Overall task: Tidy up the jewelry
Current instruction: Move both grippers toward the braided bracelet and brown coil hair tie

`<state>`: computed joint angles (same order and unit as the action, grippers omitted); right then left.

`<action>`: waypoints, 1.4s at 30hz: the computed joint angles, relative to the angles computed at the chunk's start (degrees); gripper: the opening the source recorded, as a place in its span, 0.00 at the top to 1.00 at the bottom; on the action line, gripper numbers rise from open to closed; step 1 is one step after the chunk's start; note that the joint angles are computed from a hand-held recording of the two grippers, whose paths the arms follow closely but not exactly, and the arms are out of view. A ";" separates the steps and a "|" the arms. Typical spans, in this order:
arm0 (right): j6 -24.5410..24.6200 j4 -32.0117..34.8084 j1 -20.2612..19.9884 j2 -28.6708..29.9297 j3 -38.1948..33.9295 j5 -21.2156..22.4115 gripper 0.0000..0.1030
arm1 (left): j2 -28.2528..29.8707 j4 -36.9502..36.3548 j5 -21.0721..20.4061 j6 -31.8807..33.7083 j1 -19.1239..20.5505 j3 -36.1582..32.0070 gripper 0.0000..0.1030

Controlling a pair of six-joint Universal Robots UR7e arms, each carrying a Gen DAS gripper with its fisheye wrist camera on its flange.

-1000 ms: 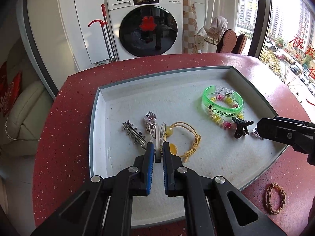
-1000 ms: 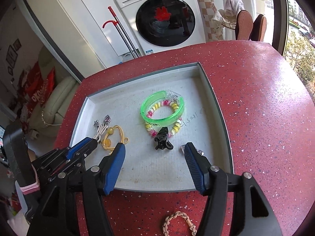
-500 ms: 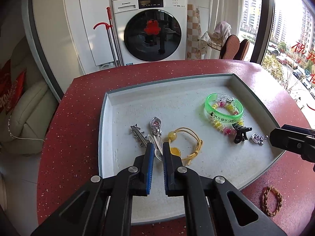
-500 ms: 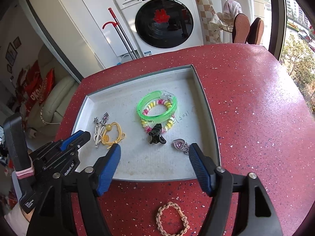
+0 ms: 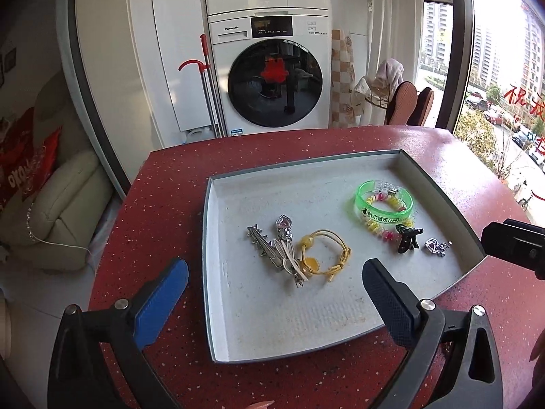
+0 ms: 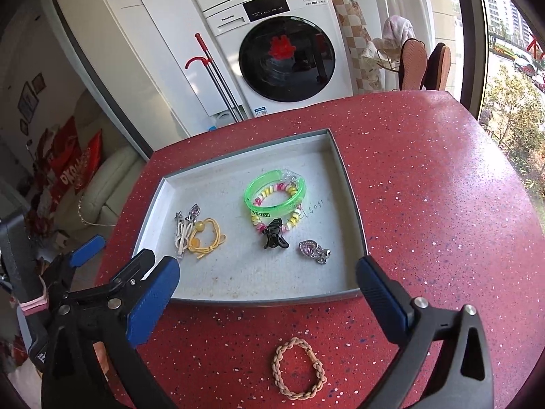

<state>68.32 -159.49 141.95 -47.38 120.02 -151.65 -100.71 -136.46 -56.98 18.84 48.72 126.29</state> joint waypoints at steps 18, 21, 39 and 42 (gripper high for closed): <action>13.16 12.99 6.45 -1.59 0.31 4.20 0.00 | -13.29 17.64 -2.58 -4.68 -3.13 1.40 0.00; 15.11 13.87 7.42 -1.48 0.68 4.80 0.00 | -15.40 20.82 -3.19 -5.32 -3.17 1.56 0.00; 29.64 20.90 10.80 -0.33 3.67 10.26 0.00 | -27.16 40.79 -8.93 -11.52 -6.95 3.69 0.00; 31.37 22.90 11.03 -0.87 3.82 10.15 0.00 | -28.82 43.13 -9.43 -12.03 -8.88 4.21 0.00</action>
<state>99.69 -136.58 152.98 -48.25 123.84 -141.50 -129.53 -93.33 -66.41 6.81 39.83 130.50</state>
